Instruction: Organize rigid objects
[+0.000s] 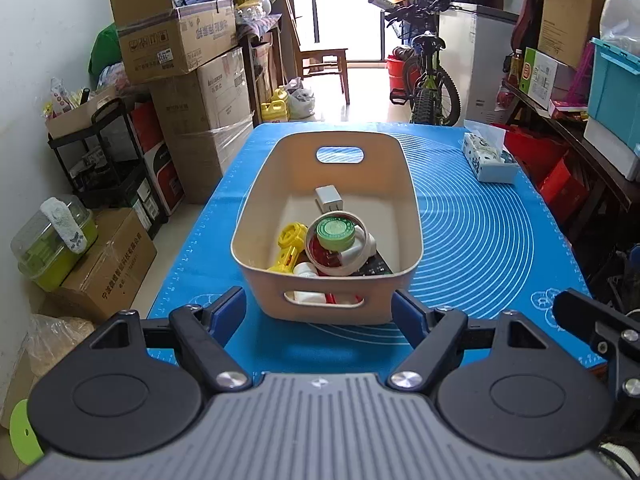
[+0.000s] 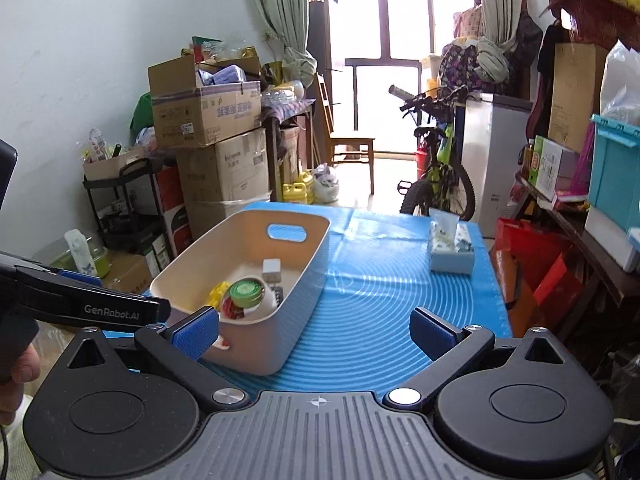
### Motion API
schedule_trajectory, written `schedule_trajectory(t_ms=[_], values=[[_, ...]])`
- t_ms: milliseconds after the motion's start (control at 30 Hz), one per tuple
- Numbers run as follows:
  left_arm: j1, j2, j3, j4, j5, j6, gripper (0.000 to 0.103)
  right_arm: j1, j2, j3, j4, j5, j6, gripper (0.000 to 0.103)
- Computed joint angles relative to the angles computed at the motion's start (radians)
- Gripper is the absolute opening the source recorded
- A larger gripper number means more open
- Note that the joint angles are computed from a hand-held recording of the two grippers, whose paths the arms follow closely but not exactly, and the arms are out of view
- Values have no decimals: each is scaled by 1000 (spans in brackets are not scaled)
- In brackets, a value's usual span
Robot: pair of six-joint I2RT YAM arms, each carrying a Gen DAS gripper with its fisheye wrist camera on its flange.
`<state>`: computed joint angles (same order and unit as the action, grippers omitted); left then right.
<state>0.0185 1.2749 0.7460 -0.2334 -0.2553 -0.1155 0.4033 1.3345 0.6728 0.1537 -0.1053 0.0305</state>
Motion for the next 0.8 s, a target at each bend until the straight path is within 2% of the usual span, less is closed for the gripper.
schedule_trajectory(t_ms=[233,467,800], values=[[-33,-31,-122,121,-31,21,80,22,-8,-108,105,39,-10,100],[-39,-42,-166,178,-16,28,80,22,-30,-188,179,58,-5,100],[-103,-52,-213,240,-31,20,80,-13,-19,-226,219,36,32,100]])
